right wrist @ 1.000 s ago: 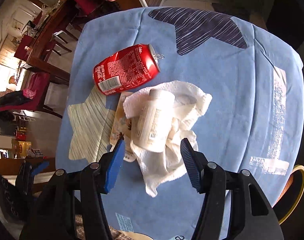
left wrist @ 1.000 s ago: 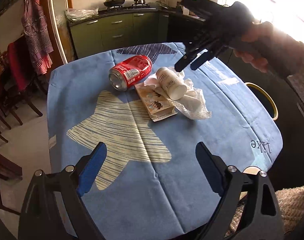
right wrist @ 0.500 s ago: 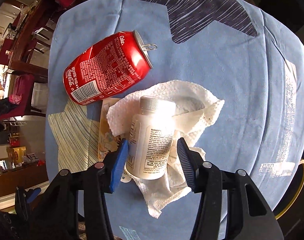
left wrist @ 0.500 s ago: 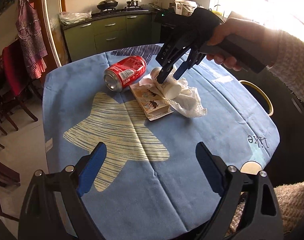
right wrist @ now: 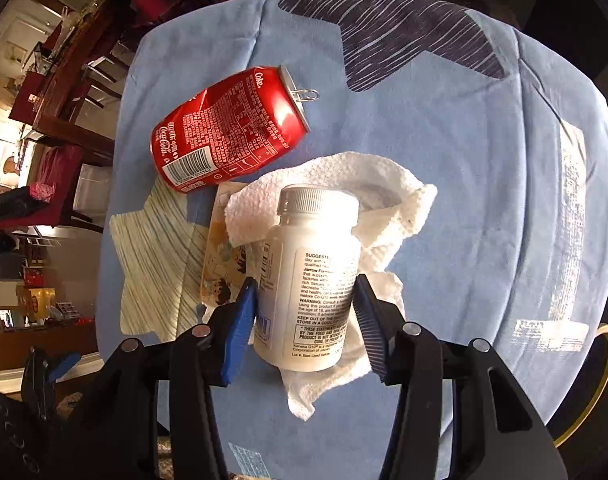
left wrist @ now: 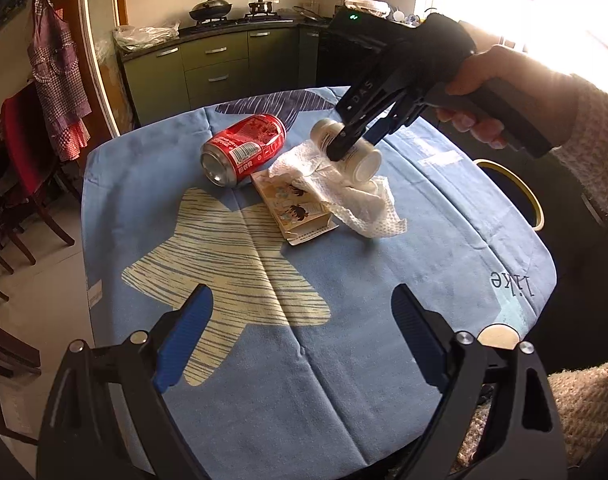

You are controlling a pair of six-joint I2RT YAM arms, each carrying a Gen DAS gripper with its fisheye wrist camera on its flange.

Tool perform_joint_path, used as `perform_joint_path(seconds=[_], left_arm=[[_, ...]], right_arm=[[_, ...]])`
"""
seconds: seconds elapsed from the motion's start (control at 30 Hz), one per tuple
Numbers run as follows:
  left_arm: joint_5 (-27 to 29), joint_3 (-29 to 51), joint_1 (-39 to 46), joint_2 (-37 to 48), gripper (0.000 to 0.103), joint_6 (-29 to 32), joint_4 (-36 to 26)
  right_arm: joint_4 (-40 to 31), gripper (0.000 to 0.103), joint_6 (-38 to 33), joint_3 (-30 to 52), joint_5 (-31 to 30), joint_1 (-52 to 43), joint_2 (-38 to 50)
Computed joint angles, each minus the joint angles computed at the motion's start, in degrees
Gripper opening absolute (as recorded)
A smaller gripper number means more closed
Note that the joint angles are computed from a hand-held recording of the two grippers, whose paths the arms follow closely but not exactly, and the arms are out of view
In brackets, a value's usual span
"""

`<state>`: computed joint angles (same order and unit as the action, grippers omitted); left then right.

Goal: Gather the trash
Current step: 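Grasp the white pill bottle with the right gripper, then carry the pill bottle over the bin and release it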

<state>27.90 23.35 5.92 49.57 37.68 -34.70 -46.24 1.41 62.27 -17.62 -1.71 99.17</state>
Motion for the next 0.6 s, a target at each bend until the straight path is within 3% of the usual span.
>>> perform_joint_path(seconds=[0.2,0.3,0.43,0.6], left_arm=[[-2.7,0.0,-6.9,-1.2,0.087,-5.1,1.3],[-4.8,0.1,-12.4,-1.8,0.087,-8.9,2.5],[-9.3,0.4,-21.5,-1.6,0.087,-14.6,5.0],[-13.9,1.4,-31.4,1.1,0.087,-20.5,7.6]], right_arm=[[-6.9,0.049,-13.2,-8.3,-2.6,-19.7,-12.6],[-9.7,0.049,-24.4,-9.9,-1.2,-37.3,-13.8],[-8.2,0.049,-37.1,-7.1,2.9,-59.6,-7.5],[-1.1,0.049,-41.5,0.5,7.5,-72.8,6.6]])
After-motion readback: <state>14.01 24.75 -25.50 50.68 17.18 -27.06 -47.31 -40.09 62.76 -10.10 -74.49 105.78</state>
